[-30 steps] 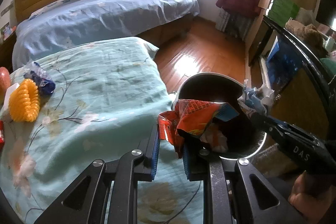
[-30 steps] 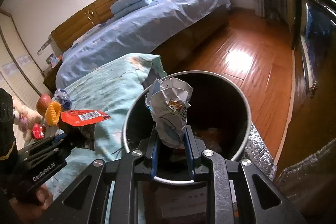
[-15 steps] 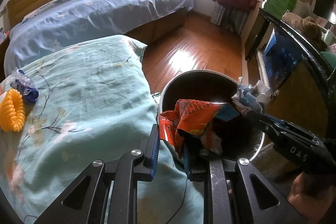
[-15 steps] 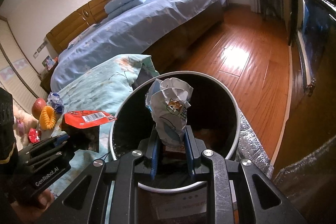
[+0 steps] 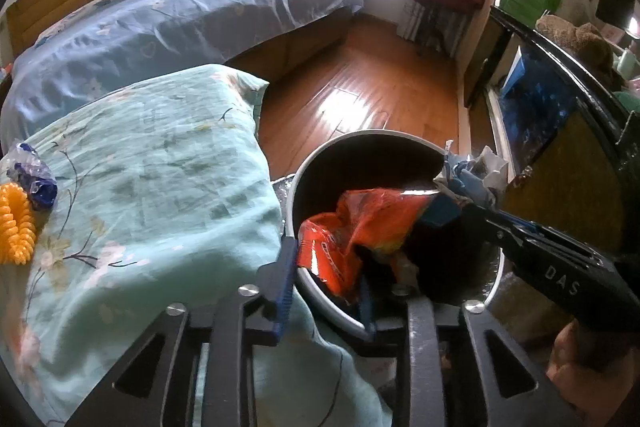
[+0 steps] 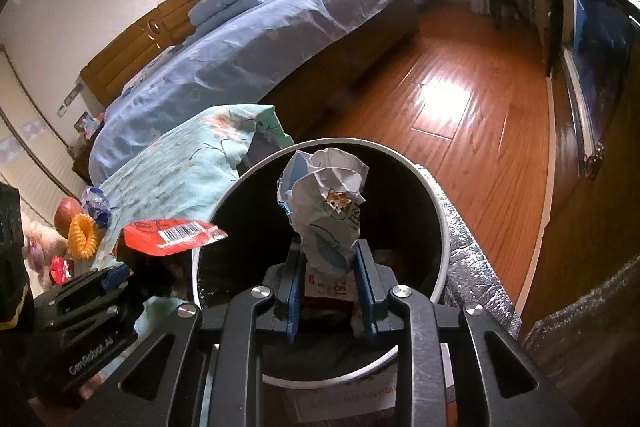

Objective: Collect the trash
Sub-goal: 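Open both tools to drop the foil and wrapper into the bin, then move both tools back over the table toward the mesh net and red packet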

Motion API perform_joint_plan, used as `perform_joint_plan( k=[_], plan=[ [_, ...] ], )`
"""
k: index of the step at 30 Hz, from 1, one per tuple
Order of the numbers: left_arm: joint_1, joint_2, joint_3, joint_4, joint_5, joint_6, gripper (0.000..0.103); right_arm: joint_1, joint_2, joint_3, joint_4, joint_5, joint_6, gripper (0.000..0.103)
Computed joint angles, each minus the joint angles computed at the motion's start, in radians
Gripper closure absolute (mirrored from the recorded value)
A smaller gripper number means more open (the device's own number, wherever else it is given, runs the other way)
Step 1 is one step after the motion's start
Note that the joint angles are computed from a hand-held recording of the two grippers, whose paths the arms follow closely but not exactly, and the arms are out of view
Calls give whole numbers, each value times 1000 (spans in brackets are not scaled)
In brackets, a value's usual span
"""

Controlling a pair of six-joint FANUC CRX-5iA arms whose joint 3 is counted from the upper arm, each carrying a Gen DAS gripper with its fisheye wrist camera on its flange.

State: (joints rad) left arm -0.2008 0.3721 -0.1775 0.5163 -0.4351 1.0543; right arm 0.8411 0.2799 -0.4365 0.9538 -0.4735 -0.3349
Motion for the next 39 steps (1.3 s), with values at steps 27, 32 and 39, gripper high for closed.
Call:
perform_joint_plan(
  k=[27,32,39],
  plan=[
    [117,-232,-329,176,131,-140,44,44,29,27,173,70,-132,28],
    [168,-279,-381,153,144,-111,44,64,68,73,174,93,-111,27],
    [256,-339,-439,157,138,-104,44,94,139,165,109,127,-17,25]
  ],
)
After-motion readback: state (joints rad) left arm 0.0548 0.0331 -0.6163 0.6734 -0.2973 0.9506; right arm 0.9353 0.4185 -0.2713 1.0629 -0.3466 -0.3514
